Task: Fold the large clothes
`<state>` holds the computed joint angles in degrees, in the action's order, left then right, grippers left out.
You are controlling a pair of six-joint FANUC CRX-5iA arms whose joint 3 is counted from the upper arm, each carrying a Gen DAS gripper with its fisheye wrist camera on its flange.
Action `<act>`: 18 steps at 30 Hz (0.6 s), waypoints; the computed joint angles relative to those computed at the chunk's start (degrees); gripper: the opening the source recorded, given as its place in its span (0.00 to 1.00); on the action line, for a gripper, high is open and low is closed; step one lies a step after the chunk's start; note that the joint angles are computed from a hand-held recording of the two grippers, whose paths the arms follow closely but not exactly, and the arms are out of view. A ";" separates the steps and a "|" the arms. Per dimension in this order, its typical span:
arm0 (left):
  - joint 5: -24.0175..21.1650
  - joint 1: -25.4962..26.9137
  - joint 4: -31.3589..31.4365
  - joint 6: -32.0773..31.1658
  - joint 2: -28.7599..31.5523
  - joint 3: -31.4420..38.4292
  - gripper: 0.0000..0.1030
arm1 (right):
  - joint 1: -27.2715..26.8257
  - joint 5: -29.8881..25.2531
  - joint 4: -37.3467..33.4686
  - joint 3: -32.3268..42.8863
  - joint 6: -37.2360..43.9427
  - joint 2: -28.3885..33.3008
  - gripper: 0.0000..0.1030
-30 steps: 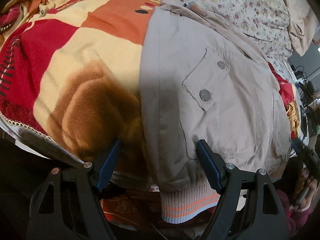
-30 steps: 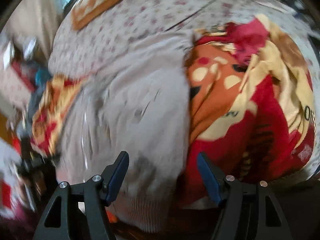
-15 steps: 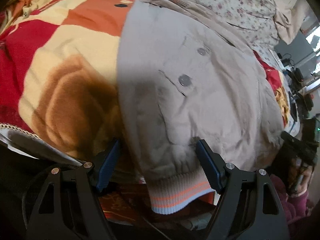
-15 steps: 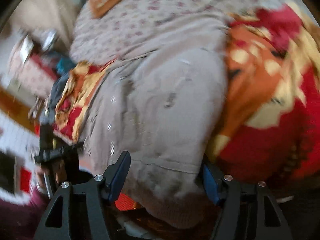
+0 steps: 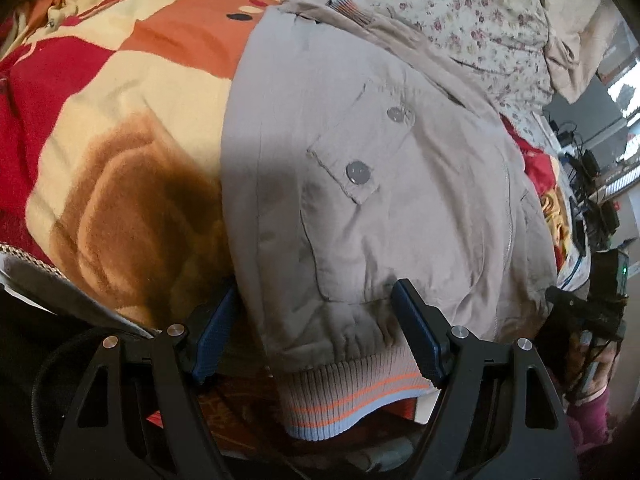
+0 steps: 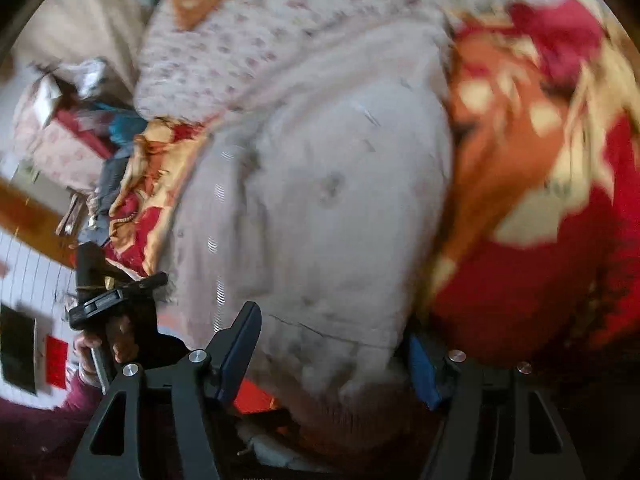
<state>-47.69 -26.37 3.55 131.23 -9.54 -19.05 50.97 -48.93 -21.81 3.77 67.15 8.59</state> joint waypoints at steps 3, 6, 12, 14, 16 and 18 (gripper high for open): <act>-0.87 -0.90 -0.66 -0.71 1.20 1.15 0.75 | 0.19 -1.27 -1.66 -0.03 3.20 -0.04 0.68; -0.69 -0.69 0.11 -1.60 1.21 0.97 0.75 | 2.04 0.24 1.41 -0.67 2.99 -0.65 0.70; 1.69 -0.40 0.01 -0.19 -0.33 -0.14 0.59 | 1.84 1.53 -1.14 0.69 7.90 -1.89 0.52; 2.04 -0.30 0.06 0.26 -0.43 -0.37 0.59 | 1.61 1.99 -1.82 1.07 10.70 -2.07 0.52; 0.97 -1.29 -2.02 1.74 0.34 1.07 0.59 | 2.92 1.22 2.69 1.58 7.62 -0.67 0.53; 0.04 -2.14 -3.72 3.11 1.00 2.20 0.59 | 3.27 -2.01 4.41 3.10 5.67 1.65 0.64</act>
